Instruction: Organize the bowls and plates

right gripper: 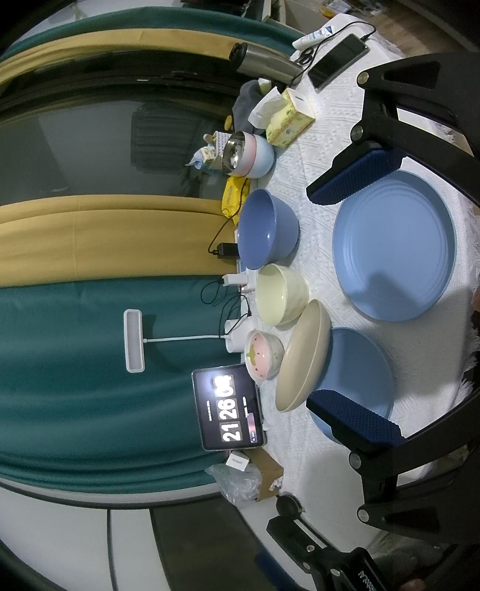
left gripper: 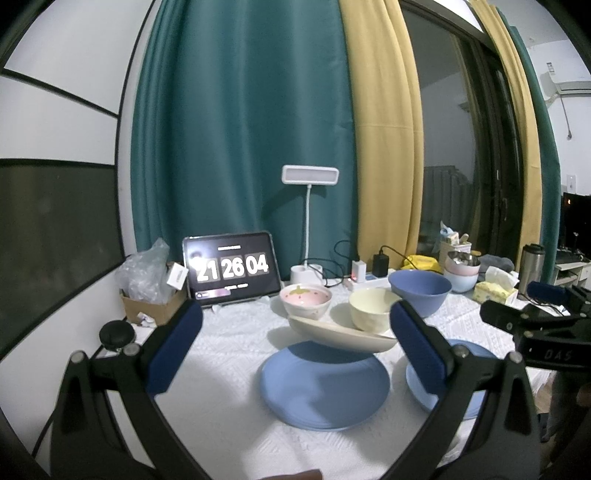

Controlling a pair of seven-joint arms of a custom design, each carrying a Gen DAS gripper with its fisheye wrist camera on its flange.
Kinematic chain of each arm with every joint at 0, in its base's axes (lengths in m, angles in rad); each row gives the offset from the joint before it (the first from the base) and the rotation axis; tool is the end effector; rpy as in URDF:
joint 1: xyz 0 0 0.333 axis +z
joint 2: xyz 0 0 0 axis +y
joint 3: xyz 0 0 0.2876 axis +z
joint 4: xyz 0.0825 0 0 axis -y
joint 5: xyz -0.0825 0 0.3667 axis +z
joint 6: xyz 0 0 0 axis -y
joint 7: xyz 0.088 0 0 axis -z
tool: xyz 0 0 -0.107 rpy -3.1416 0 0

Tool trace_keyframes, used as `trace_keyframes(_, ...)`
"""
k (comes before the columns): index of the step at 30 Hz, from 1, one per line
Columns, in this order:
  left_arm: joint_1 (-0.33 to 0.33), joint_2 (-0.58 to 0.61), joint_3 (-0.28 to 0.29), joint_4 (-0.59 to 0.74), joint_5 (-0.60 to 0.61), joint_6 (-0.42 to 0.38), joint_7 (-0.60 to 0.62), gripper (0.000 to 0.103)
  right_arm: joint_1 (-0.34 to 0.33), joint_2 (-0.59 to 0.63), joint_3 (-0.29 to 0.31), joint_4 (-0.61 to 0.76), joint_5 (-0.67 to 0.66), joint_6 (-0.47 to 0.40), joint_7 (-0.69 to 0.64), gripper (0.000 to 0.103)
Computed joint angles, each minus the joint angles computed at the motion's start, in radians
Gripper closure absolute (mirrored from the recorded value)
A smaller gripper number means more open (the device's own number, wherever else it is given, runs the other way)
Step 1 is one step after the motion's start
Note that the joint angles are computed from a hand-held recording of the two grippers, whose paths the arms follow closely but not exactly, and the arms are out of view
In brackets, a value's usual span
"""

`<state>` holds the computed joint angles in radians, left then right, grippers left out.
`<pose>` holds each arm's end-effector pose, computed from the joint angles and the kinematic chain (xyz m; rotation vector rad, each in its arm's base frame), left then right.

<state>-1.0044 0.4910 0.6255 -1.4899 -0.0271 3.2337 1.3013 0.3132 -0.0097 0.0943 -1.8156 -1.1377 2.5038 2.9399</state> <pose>0.5953 -0.3521 0.5755 -1.1533 1.6662 -1.3345 0.5398 0.2402 0.5868 -1.3606 1.7397 -1.0913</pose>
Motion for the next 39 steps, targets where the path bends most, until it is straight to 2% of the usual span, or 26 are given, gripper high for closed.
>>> trace_keyframes(6, -0.014, 0.002, 0.014, -0.005, 0.000, 0.003, -0.006, 0.001, -0.001, -0.003, -0.001, -0.006, 0.000, 0.003, 0.002, 0.000)
trace_keyframes(10, -0.006, -0.002, 0.003, -0.003, -0.001, -0.003, 0.000, 0.001, -0.004, -0.006, -0.002, -0.015, 0.002, 0.010, 0.002, 0.000)
trace_keyframes(17, 0.057, 0.027, -0.063, 0.055, 0.040, -0.040, -0.019, 0.001, -0.011, 0.025, -0.009, -0.009, 0.021, 0.023, -0.010, 0.000)
trace_keyframes(22, 0.137, 0.090, -0.136, 0.161, 0.085, -0.098, -0.052, 0.001, -0.009, 0.074, -0.029, 0.040, 0.079, 0.029, -0.065, 0.000)
trace_keyframes(30, 0.231, 0.186, -0.211, 0.332, 0.157, -0.185, -0.110, 0.001, -0.002, 0.149, -0.067, 0.115, 0.161, 0.043, -0.139, 0.000)
trace_keyframes(35, 0.306, 0.267, -0.286, 0.487, 0.191, -0.265, -0.118, 0.001, -0.003, 0.199, -0.089, 0.172, 0.230, 0.050, -0.205, 0.000)
trace_keyframes(39, 0.376, 0.375, -0.369, 0.688, 0.205, -0.370, -0.093, 0.001, -0.002, 0.237, -0.105, 0.213, 0.284, 0.053, -0.254, 0.000)
